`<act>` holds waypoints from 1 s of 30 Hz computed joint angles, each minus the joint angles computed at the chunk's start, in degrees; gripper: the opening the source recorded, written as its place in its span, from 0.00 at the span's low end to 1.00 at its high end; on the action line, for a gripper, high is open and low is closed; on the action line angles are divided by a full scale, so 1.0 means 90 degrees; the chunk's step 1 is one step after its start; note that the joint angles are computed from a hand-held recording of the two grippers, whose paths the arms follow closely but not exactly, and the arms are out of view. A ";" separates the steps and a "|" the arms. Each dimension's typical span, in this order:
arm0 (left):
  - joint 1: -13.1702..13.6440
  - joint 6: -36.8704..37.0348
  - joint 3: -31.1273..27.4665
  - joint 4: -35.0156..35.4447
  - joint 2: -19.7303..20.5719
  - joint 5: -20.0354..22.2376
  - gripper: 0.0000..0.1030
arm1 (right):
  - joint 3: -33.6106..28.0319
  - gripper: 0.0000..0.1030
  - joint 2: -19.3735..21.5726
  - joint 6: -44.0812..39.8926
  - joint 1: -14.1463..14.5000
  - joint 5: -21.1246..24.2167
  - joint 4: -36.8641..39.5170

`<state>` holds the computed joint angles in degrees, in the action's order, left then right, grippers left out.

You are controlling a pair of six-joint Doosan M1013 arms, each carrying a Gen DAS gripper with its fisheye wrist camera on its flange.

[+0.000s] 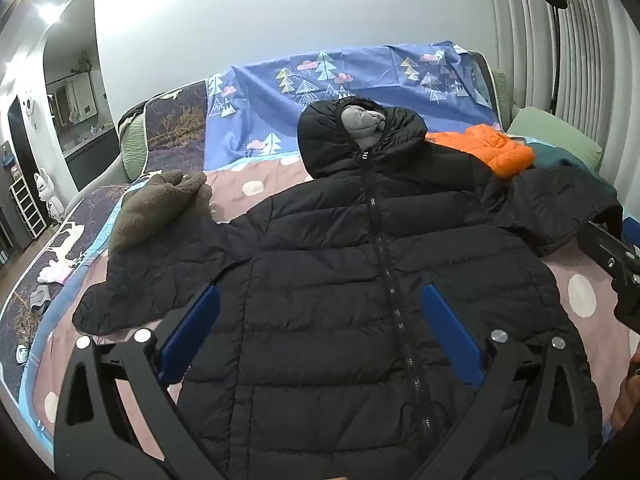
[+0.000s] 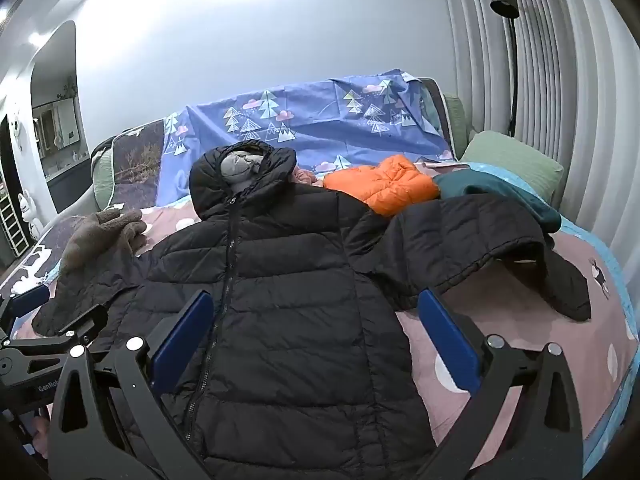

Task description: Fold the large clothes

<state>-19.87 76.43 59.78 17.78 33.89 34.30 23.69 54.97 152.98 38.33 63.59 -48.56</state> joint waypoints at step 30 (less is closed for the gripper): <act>0.0142 0.1360 0.0130 -0.1522 -0.0009 -0.0216 0.98 | -0.0711 0.99 0.0374 -0.0294 0.0049 0.0464 0.0005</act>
<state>-18.59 88.68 60.95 4.09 33.82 32.35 17.29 58.34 150.34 38.78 67.77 -48.52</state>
